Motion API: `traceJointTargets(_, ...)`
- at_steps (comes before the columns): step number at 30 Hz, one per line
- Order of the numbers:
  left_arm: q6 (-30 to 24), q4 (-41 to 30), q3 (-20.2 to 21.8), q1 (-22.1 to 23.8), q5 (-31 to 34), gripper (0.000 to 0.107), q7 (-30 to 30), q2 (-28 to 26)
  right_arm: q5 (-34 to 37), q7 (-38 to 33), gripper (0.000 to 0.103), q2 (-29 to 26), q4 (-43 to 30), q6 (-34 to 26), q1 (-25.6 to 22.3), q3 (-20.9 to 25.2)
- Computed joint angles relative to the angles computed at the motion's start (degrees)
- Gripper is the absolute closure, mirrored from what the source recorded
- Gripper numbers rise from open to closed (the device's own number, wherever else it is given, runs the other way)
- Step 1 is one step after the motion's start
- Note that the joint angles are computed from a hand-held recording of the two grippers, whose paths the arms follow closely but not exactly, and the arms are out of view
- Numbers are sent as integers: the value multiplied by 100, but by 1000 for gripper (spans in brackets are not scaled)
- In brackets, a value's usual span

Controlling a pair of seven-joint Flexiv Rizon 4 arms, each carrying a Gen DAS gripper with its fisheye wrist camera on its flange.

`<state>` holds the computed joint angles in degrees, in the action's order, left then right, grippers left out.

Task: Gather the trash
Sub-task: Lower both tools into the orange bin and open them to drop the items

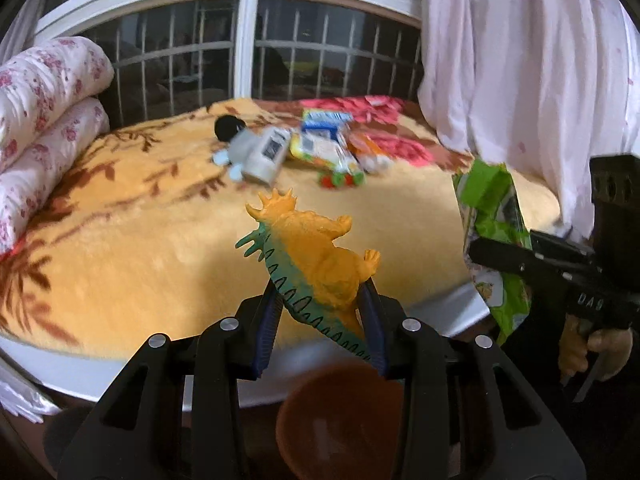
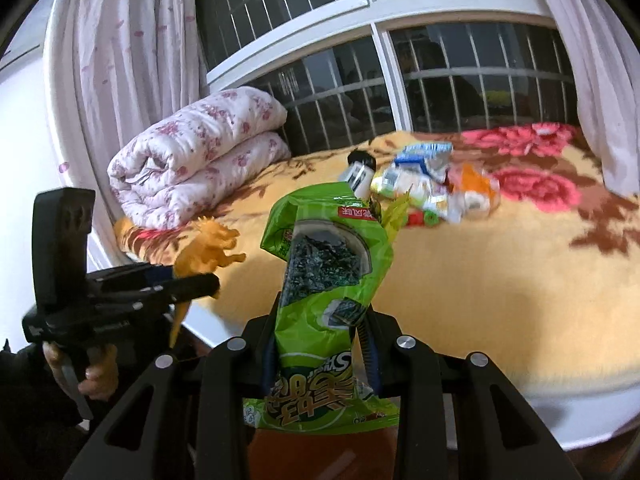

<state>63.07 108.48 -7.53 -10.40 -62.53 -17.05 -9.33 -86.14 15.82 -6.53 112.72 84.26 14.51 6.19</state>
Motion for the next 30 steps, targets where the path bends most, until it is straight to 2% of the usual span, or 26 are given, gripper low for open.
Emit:
traceJointTargets(6,-502,495,194,23,405,70,-11,315,1633,-1098,69,202,550,-363,339,370)
traceJointTargets(8,-681,598,268,41,684,70,-119,362,2713,-1940,69,202,659,-635,534,583)
traceJointTargets(11,-948,662,347,95,1145,70,-415,349,3837,-2777,69,156,628,-1117,821,735)
traceJointTargets(15,-1300,529,386,188,1854,70,-954,186,5587,-3946,69,-110,246,-1940,1100,932)
traceJointTargets(17,-1474,417,395,230,2245,70,-1258,71,5968,-4171,69,-218,142,-2097,1194,894)
traceJointTargets(21,-1891,-31,455,243,3529,70,-2293,-330,6890,-4822,69,-557,-269,-2669,1288,919)
traceJointTargets(25,-2612,-625,495,242,4489,70,-3161,-767,7884,-5479,69,-958,-723,-3126,1208,990)
traceJointTargets(30,-3242,-1091,457,257,4939,70,-3586,-1155,8523,-5922,69,-1384,-1150,-3677,1154,980)
